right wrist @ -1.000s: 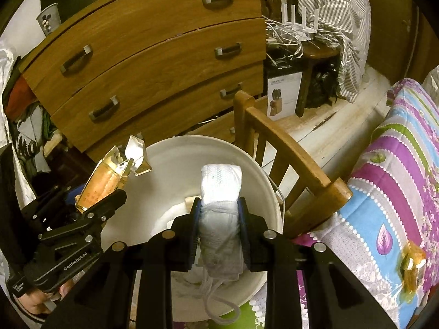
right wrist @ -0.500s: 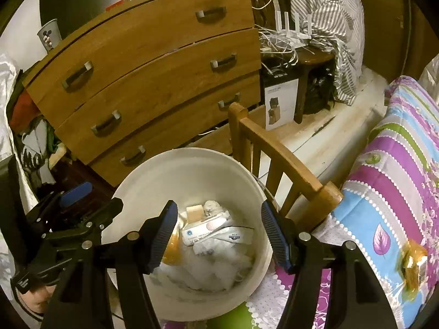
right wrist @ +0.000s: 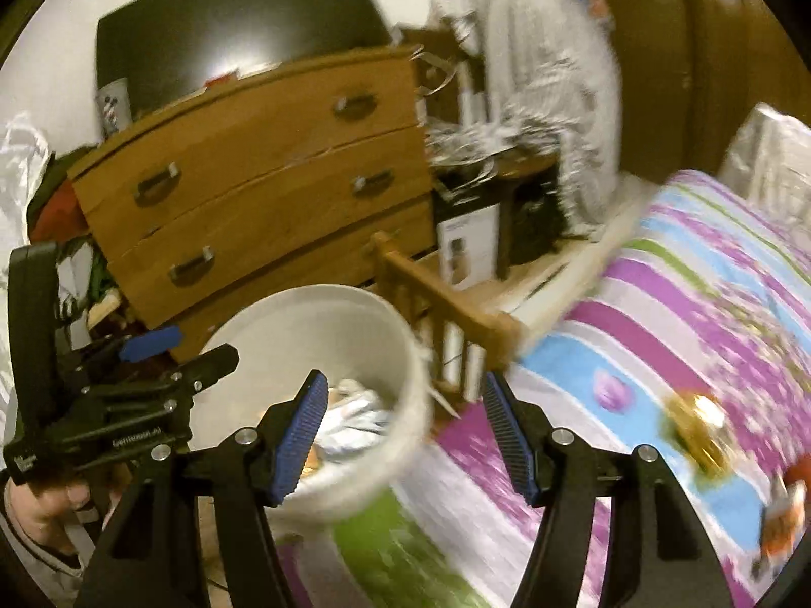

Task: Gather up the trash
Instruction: 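Move both open tools back toward the remaining trash on the bedspread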

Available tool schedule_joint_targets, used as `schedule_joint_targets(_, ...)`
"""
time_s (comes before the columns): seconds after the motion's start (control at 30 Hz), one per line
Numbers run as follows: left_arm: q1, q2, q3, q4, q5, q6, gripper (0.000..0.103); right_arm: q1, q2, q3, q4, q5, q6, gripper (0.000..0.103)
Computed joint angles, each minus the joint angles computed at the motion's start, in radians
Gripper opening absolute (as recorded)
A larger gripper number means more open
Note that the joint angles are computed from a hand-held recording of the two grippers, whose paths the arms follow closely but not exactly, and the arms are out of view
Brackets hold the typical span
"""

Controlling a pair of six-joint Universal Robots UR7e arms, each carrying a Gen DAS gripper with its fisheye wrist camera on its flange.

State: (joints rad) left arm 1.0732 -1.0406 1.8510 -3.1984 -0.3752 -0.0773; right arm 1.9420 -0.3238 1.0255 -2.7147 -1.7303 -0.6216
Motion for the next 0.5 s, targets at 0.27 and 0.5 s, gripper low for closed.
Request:
schedule_joint_targets(0.27, -0.055, 0.125, -0.082, 0.027, -0.072, 0.009, 0.079, -0.07, -0.193, 0.244, -0.15, -0.022, -0.017, 0.065)
schedule_joint_targets(0.5, -0.075, 0.216, -0.167, 0.097, -0.126, -0.001, 0.079, -0.14, -0.287, 0.329, -0.211, -0.035, -0.017, 0.066)
